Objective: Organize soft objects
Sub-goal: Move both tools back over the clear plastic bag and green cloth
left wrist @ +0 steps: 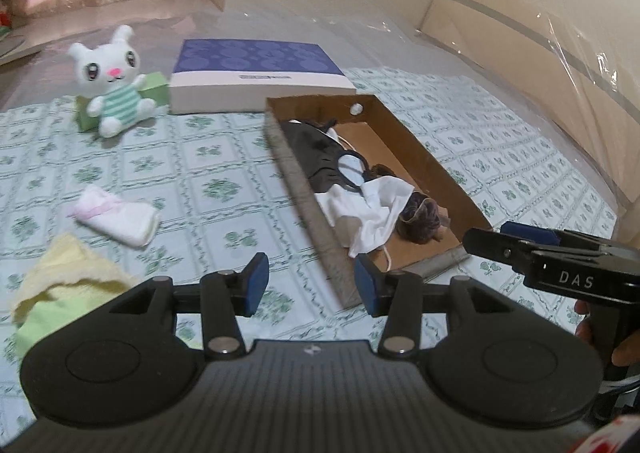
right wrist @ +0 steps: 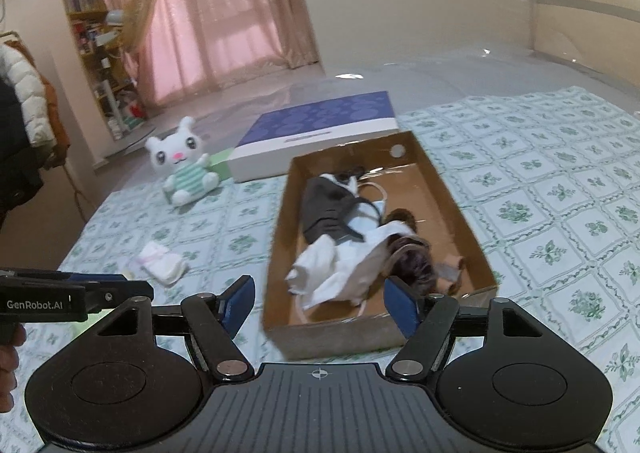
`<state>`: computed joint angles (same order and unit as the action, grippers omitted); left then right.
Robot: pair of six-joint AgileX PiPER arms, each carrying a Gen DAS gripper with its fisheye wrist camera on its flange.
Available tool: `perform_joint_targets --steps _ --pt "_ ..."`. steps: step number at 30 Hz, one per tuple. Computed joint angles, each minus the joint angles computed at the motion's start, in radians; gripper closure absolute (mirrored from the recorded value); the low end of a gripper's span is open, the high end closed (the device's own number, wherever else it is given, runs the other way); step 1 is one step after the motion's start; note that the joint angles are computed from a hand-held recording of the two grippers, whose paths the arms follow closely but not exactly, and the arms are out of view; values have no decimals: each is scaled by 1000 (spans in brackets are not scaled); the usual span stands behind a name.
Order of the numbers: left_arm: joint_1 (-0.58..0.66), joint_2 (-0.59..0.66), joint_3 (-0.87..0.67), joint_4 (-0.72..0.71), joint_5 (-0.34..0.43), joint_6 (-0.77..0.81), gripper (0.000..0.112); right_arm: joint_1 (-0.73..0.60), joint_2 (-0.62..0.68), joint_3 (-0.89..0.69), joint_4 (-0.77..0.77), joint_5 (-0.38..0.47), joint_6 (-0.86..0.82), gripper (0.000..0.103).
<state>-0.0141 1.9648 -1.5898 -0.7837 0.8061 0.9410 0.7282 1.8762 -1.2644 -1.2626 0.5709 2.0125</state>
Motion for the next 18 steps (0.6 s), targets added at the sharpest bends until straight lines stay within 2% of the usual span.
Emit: perform_joint_targets --steps 11,18 --pt "124 -135 166 -37 -8 81 67 83 40 -88 92 0 -86 32" --pt "190 -192 247 -39 -15 108 67 99 75 -133 138 -69 -98 32"
